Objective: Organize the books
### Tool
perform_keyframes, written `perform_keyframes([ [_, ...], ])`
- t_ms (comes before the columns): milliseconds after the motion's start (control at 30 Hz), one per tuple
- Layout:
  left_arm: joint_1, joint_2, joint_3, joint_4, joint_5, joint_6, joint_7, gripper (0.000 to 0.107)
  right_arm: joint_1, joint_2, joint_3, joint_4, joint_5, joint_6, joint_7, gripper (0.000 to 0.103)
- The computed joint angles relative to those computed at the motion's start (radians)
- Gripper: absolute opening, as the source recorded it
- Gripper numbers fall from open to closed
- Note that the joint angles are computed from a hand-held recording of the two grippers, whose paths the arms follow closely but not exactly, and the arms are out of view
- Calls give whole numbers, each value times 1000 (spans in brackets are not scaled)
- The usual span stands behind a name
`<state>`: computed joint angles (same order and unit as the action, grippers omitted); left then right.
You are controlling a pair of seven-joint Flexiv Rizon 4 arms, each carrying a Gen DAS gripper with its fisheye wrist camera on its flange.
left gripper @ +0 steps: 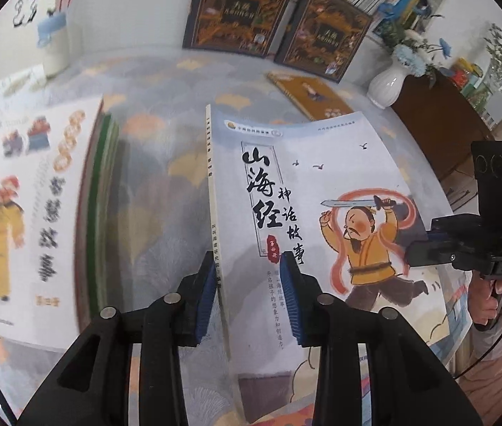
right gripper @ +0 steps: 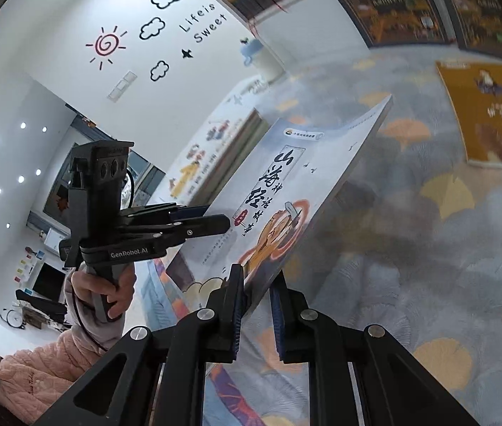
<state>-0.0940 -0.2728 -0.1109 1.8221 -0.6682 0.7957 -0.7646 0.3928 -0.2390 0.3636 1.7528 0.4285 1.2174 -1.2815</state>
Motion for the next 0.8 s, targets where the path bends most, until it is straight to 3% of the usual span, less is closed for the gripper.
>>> perform_keyframes([
  [133,1,20,3,-2,-6,45,24,32,42,-7,-25,-40,-104,-3,45,16],
  [300,22,33,15,-26,-21,57,46,32,46,-38,-14,-112,-131,-10,18,16],
  [533,66,22,27,-71,-56,68,75,32,68,-163,-14,-287,-196,-82,12,16],
  [800,140,-56,34,-169,-64,48,56,32,99,-339,-8,-542,-221,-202,-20,17],
])
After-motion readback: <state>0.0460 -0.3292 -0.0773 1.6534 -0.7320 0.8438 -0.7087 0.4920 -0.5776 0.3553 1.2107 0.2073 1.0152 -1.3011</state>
